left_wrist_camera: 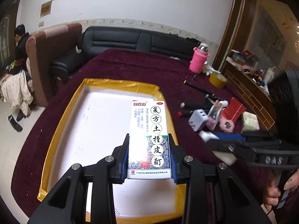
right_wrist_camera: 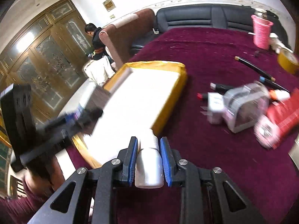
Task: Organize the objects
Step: 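Move the held box and dropper bottle over the yellow-rimmed tray with both tools, then open both grippers to set the box and bottle in the tray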
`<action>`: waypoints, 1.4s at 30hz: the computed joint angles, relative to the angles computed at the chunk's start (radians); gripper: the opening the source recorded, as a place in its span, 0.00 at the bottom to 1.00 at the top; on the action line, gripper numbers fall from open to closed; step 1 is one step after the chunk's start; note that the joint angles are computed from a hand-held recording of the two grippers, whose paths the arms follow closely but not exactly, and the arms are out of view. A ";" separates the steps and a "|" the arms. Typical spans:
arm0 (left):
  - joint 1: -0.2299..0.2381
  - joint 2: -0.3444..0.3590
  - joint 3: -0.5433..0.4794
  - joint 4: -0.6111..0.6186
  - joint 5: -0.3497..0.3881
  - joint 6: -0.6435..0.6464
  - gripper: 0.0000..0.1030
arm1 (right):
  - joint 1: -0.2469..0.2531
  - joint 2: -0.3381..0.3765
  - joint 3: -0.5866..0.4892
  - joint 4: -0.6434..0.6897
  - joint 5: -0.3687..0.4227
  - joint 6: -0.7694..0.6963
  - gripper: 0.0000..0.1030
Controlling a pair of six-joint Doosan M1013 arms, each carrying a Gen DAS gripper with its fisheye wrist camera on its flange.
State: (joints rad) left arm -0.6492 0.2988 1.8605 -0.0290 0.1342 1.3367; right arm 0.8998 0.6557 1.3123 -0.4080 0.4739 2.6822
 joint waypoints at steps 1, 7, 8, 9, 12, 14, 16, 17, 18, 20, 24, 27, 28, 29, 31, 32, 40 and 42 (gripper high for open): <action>0.003 0.006 -0.004 -0.031 0.008 0.028 0.32 | -0.006 0.019 -0.032 0.031 0.009 -0.033 0.27; 0.025 0.049 -0.046 -0.099 0.059 0.094 0.32 | -0.027 0.144 -0.237 0.059 0.158 -0.095 0.27; 0.029 0.056 -0.062 -0.084 0.069 0.089 0.32 | -0.033 0.165 -0.273 0.068 0.187 -0.109 0.27; 0.032 0.066 -0.082 -0.037 0.082 0.055 0.32 | -0.040 0.183 -0.305 0.078 0.211 -0.117 0.27; 0.040 0.103 -0.149 0.041 0.124 0.009 0.32 | -0.054 0.220 -0.370 0.069 0.265 -0.114 0.27; 0.047 0.133 -0.192 0.033 0.158 0.016 0.32 | -0.069 0.250 -0.423 0.079 0.300 -0.114 0.27; 0.062 0.173 -0.246 -0.059 0.213 0.086 0.32 | -0.077 0.265 -0.453 0.079 0.326 -0.108 0.27; 0.069 0.197 -0.275 -0.102 0.244 0.112 0.32 | -0.082 0.282 -0.482 0.081 0.348 -0.105 0.27; 0.071 0.212 -0.293 -0.097 0.259 0.100 0.32 | -0.085 0.289 -0.496 0.083 0.360 -0.105 0.27; 0.070 0.231 -0.316 -0.066 0.279 0.063 0.32 | -0.091 0.313 -0.534 0.083 0.391 -0.104 0.27; 0.074 0.259 -0.345 -0.082 0.309 0.049 0.33 | -0.098 0.339 -0.570 0.091 0.415 -0.097 0.27; 0.073 0.258 -0.341 -0.078 0.302 0.041 0.50 | -0.095 0.348 -0.581 0.059 0.432 -0.091 0.27; 0.072 0.256 -0.337 -0.064 0.293 0.028 0.54 | -0.093 0.350 -0.587 0.050 0.440 -0.091 0.27; 0.070 0.252 -0.332 -0.044 0.284 0.009 0.60 | -0.090 0.351 -0.589 0.029 0.448 -0.086 0.27; 0.070 0.245 -0.324 -0.017 0.266 -0.024 0.66 | -0.088 0.347 -0.587 0.005 0.452 -0.068 0.32; 0.070 0.237 -0.315 -0.006 0.252 -0.041 0.69 | -0.088 0.336 -0.567 0.000 0.431 -0.054 0.34; 0.065 0.164 -0.252 -0.054 0.185 -0.034 0.79 | -0.051 0.170 -0.319 -0.281 0.320 0.227 0.76; 0.051 0.135 -0.224 -0.090 0.142 0.025 0.85 | -0.032 0.101 -0.209 -0.418 0.302 0.369 0.83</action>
State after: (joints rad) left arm -0.5987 0.4339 1.6360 -0.1187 0.2760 1.3615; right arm 0.8675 0.7568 1.1036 -0.8262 0.7761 3.0515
